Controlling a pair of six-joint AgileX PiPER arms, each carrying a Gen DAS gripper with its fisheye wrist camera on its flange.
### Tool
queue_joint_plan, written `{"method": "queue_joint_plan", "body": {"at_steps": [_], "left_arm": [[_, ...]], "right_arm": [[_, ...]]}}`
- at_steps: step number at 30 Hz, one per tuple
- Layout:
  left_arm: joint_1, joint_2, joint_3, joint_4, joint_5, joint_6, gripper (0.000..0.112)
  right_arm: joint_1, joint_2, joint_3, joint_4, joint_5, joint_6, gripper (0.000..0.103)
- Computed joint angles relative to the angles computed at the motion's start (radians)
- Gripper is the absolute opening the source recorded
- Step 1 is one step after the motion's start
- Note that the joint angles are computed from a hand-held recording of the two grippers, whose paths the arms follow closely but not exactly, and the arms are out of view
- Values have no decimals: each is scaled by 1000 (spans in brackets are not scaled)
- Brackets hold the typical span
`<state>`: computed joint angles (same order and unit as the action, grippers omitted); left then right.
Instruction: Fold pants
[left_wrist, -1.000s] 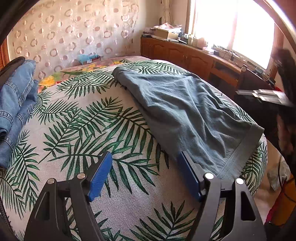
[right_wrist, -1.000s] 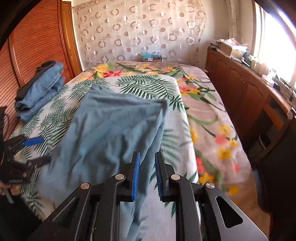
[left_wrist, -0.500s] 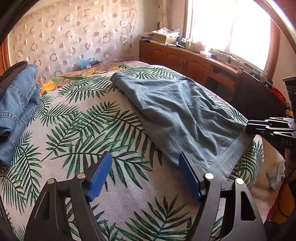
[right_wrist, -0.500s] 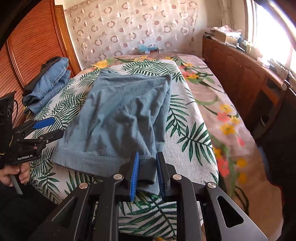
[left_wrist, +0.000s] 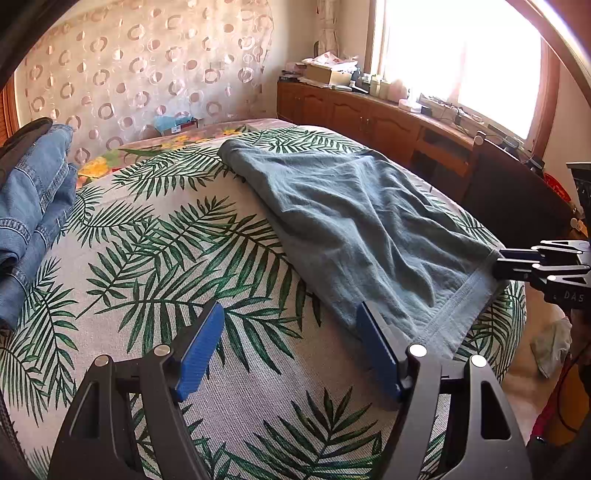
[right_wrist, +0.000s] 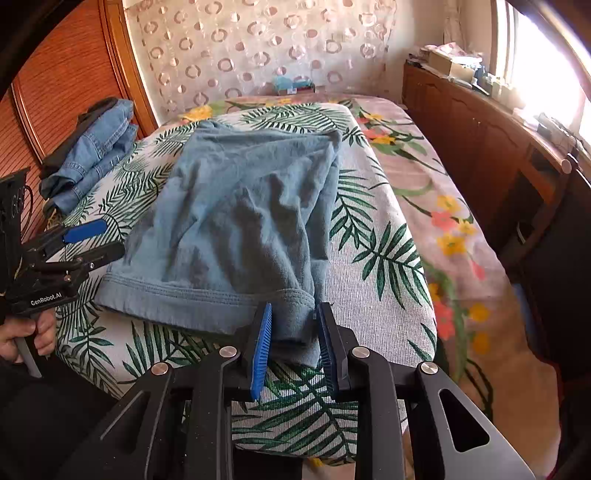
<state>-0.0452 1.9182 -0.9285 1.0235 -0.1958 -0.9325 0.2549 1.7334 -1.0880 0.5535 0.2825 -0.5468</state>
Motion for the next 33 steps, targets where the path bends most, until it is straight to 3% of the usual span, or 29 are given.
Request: {"method": "queue_joint_plan", "body": {"at_steps": [3,7,12,14,19,23,29,33], "left_arm": [[2,2,-4,24,-1,-24,75],[5,5,-6,34,-2,-33,75],[8,6,-7,53,-6,-51,75],[8,6,-7,57,-6,-53,75],[1,-6,5,59,-2,-57,75],[-13,-32,28,12,-8,3,75],[-4,-43,27,219,-49,-197,69],[-15,-32,16,300,-54,-271,65]], "right_arm": [[4,-35,45,103,-40,-122,11],[-17,-95,110,360,-26,-391,8],[-24,-87,131,304,-26,-336,8],[-30,-61,115,268,-19,-286,8],[-29,-82,133,301,-40,-313,20],[-49,-117,153,485,-32,-479,26],[-34,-110,170,714,-80,-684,28],[-16,-66,153,749,-100,-712,28]]}}
